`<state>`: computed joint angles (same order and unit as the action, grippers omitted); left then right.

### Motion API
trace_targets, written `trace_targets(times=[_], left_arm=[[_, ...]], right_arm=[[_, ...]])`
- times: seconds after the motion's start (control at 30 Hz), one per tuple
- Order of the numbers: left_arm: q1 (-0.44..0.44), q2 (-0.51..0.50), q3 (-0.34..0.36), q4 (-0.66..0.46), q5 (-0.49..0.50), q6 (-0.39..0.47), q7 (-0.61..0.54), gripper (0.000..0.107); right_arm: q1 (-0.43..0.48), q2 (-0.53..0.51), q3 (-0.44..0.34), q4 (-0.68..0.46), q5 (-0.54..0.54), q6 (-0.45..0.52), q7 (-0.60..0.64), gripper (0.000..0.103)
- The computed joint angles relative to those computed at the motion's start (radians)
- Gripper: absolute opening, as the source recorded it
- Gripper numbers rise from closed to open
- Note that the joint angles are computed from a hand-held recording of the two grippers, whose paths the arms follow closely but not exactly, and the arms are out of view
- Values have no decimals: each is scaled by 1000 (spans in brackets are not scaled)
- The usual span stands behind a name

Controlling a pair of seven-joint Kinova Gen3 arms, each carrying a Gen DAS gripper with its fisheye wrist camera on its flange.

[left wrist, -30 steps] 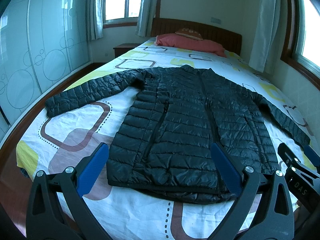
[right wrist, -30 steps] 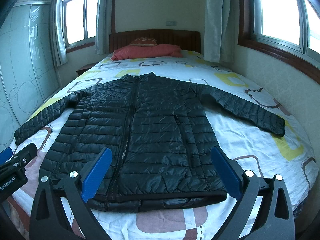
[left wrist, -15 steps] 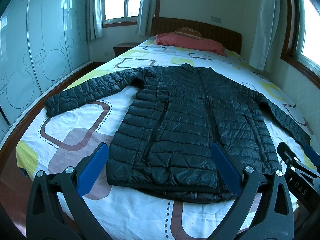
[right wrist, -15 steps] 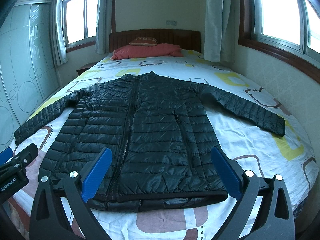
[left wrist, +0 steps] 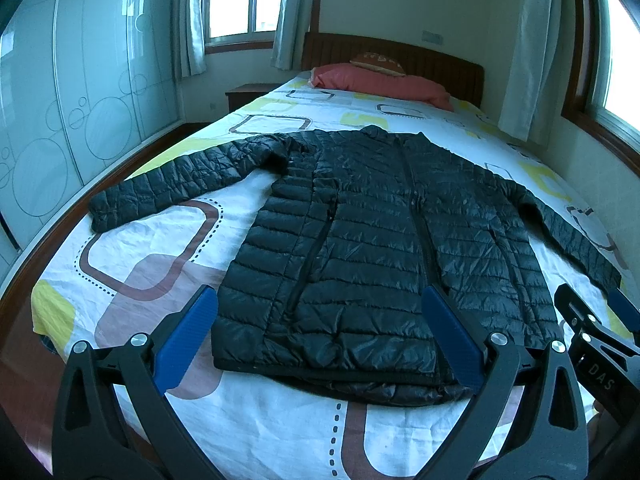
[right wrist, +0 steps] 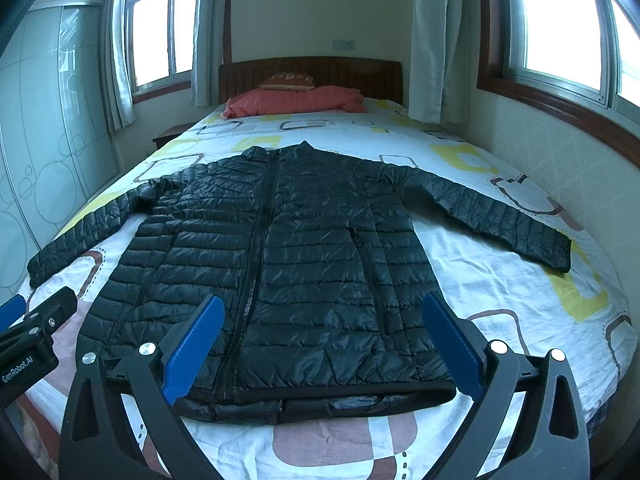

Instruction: Fold large clothes

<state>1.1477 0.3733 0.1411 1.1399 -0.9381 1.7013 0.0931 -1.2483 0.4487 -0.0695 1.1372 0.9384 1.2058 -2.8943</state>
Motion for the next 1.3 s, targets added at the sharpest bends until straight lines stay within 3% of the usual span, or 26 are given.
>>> trace_targets(times=[0.43, 0.63, 0.9, 0.93, 1.0, 1.03, 1.1, 1.13, 1.23, 1.3], left_arm=[[-13, 6, 1, 7, 21, -21, 3, 101], [-64, -35, 5, 72, 68, -104, 47, 101], [-243, -131, 30, 238, 199, -273, 103, 101], [-258, -135, 31, 255, 200, -278, 107, 97], [-297, -137, 32, 278, 215, -288, 95, 73], [-319, -145, 32, 294, 229, -310, 86, 65], [-371, -165, 30, 335, 265, -373, 77, 57], [-400, -174, 33, 357, 280, -402, 81, 54], [-450, -177, 20, 382, 302, -430, 73, 54], [-481, -185, 12, 403, 301, -456, 76, 63]], right_arm=[[-3, 9, 2, -1, -7, -6, -1, 98], [30, 3, 3, 22, -33, -46, -17, 98], [155, -18, 5, 103, -121, -166, -40, 98], [175, -26, 4, 124, -134, -200, -48, 98], [207, -34, 9, 154, -155, -248, -67, 98], [225, -30, 8, 151, -167, -261, -63, 95], [266, -22, 7, 154, -205, -290, -39, 71], [287, -17, 5, 148, -231, -295, -22, 53], [333, -13, 19, 156, -290, -336, -14, 53], [353, -24, 43, 189, -294, -383, -39, 57]])
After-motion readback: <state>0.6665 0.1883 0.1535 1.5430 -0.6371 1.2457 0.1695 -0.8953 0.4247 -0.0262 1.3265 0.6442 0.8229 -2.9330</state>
